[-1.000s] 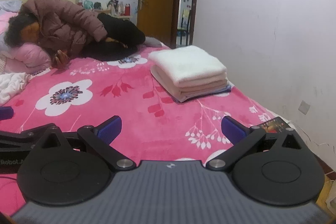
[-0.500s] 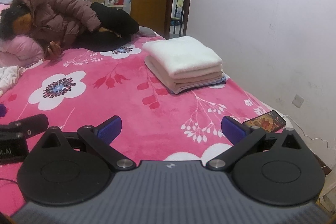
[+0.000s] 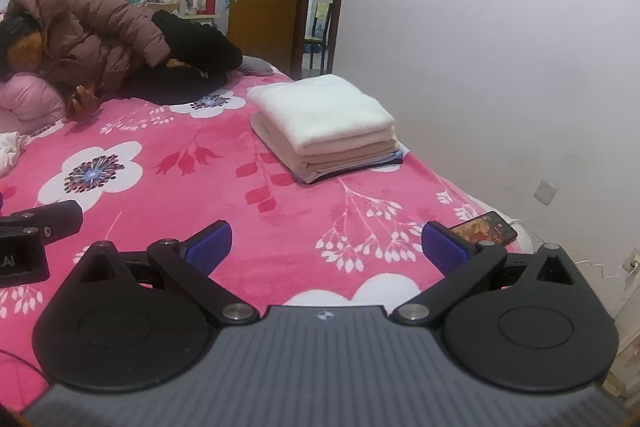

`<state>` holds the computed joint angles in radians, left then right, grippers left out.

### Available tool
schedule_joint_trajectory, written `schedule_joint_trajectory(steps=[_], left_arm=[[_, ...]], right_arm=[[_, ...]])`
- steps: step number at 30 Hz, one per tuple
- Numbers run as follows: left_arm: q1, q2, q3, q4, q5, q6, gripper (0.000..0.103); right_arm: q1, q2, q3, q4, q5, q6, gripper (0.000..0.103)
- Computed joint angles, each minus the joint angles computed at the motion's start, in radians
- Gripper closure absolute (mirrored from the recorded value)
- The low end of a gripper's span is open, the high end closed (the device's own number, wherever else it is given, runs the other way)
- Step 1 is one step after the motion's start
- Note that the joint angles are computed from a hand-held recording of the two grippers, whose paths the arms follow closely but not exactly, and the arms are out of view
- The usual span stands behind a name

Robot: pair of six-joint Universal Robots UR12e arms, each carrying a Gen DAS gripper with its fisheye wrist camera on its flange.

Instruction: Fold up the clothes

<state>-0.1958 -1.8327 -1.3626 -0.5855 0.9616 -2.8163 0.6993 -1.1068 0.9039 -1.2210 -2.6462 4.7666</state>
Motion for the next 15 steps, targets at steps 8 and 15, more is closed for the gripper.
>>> schedule_joint_trajectory(steps=[8,15], left_arm=[[-0.005,0.010,-0.017,0.022,-0.004,0.029,0.000],[-0.008,0.016,-0.027,0.033,-0.007,0.038,0.000]], right_arm=[[0.005,-0.005,0.003,0.028,0.000,0.033,0.001],[0.007,-0.005,-0.001,0.052,-0.005,0.050,0.001]])
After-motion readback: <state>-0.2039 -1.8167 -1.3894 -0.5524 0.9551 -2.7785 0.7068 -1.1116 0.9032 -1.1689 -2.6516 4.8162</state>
